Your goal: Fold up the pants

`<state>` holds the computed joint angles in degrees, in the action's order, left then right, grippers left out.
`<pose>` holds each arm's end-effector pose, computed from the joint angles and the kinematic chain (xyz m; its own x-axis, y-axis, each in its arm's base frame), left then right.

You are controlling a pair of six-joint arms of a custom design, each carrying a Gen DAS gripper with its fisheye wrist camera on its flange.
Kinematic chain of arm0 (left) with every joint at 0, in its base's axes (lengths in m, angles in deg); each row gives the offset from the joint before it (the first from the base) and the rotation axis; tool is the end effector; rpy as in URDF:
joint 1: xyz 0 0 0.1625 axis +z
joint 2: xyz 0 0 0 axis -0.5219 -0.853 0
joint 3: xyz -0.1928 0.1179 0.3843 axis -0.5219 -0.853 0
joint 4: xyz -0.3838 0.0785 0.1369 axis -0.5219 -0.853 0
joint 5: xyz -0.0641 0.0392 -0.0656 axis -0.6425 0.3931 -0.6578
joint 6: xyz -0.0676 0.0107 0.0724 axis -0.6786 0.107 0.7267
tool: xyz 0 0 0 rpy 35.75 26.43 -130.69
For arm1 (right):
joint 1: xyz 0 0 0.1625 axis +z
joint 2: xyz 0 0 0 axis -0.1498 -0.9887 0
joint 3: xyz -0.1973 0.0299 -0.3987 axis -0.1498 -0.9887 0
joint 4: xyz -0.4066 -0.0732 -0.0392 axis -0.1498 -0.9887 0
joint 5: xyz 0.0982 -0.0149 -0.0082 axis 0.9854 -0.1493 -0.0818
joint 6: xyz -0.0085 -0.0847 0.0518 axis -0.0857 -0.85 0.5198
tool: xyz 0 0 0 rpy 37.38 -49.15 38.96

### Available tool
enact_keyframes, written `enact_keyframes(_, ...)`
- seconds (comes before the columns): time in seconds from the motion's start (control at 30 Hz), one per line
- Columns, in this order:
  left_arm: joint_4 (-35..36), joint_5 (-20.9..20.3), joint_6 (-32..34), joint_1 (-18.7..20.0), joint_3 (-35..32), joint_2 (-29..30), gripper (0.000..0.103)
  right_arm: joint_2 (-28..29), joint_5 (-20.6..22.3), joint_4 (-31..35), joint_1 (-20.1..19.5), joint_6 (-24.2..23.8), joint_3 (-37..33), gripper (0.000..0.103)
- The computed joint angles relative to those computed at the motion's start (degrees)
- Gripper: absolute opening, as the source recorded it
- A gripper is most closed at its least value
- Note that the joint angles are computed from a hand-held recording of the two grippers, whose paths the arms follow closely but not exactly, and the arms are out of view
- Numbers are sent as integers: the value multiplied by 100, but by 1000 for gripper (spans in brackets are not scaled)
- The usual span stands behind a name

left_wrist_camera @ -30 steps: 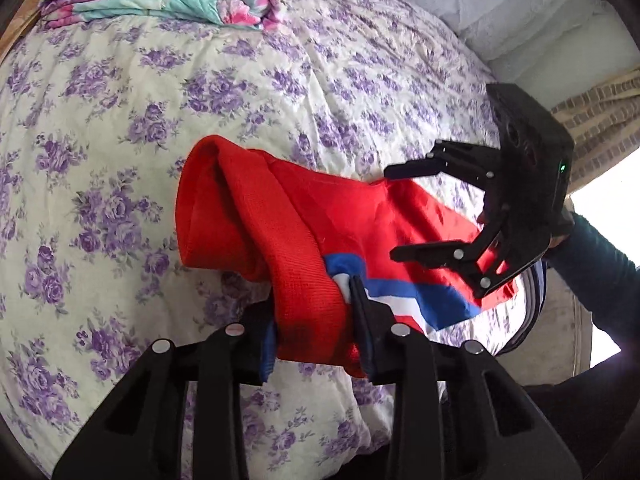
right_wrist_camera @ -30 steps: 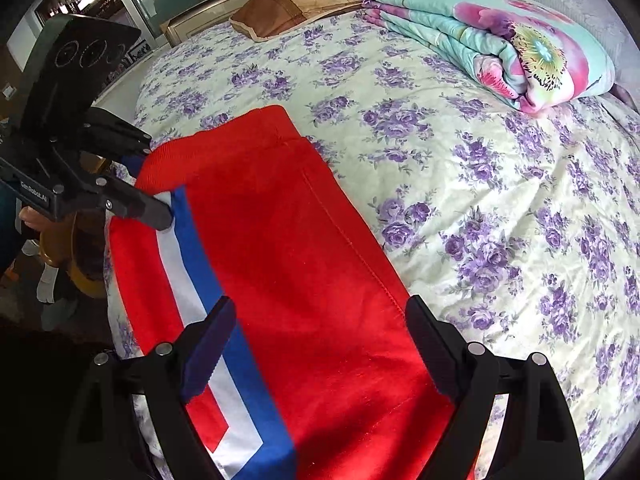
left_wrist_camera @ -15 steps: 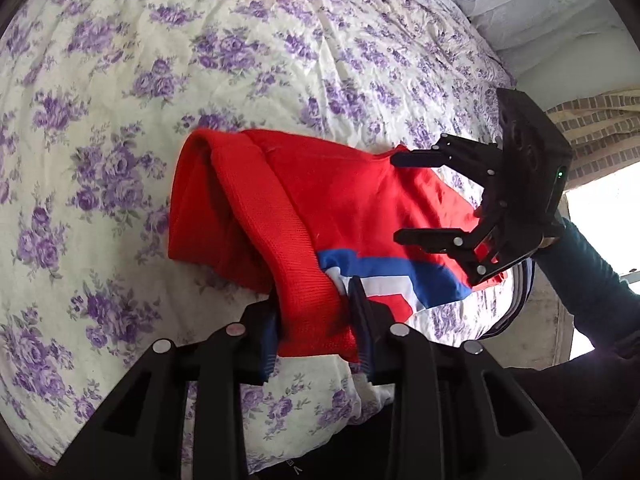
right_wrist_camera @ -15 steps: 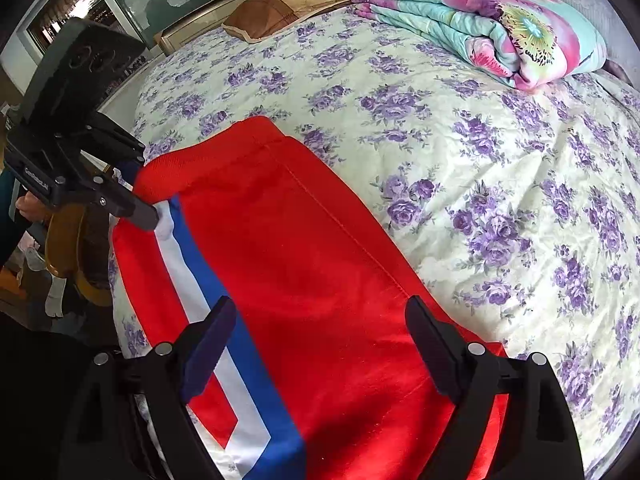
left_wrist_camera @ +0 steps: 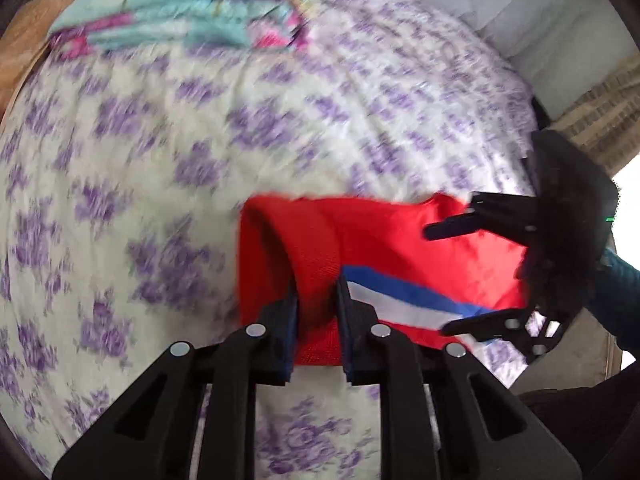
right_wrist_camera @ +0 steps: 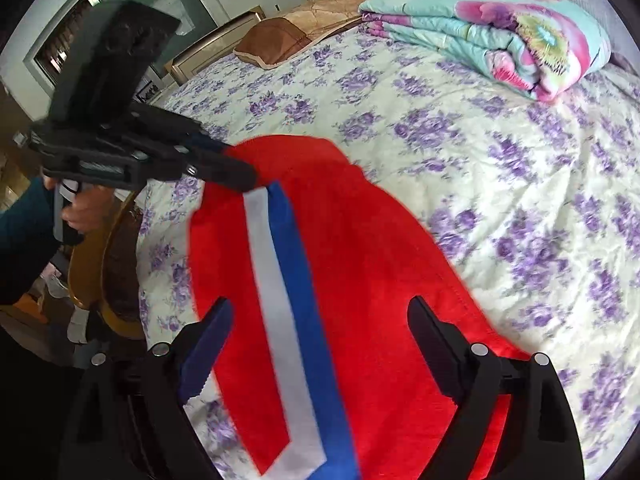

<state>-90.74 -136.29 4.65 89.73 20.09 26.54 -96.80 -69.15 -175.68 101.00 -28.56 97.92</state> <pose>-0.2829 -0.8016 0.1493 -0.8902 0.1408 -0.4333 0.2491 0.9468 -0.2040 0.1507 -0.8554 0.2618 -0.5889 -0.8012 0.1060 -0.7869 0.5984 0.1505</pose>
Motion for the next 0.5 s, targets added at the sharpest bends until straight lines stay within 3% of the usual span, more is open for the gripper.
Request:
enact_keyframes(0.07, 130, -60, -419, 207, 220, -72, 27, -68, -8, -113, -3, -28, 319, 89)
enact_keyframes(0.13, -262, -55, -504, 268, 504, -206, 42, -106, -216, -191, 23, -65, 538, 89)
enact_keyframes(0.2, -247, 111, -474, 206, 526, -241, 45, -142, -145, -238, 23, -58, 578, 89)
enact_keyframes(0.33, 35, 696, -215, 21, 605, -356, 50, 4, 410, -193, -61, 464, 178, 92)
enact_keyframes(0.43, 391, 971, -522, -40, 700, -562, 50, 166, -334, -948, -86, 909, 202, 94)
enact_keyframes(0.5, 425, 1057, -612, -105, 734, -646, 50, 45, -258, -1228, -169, 1234, 347, 92)
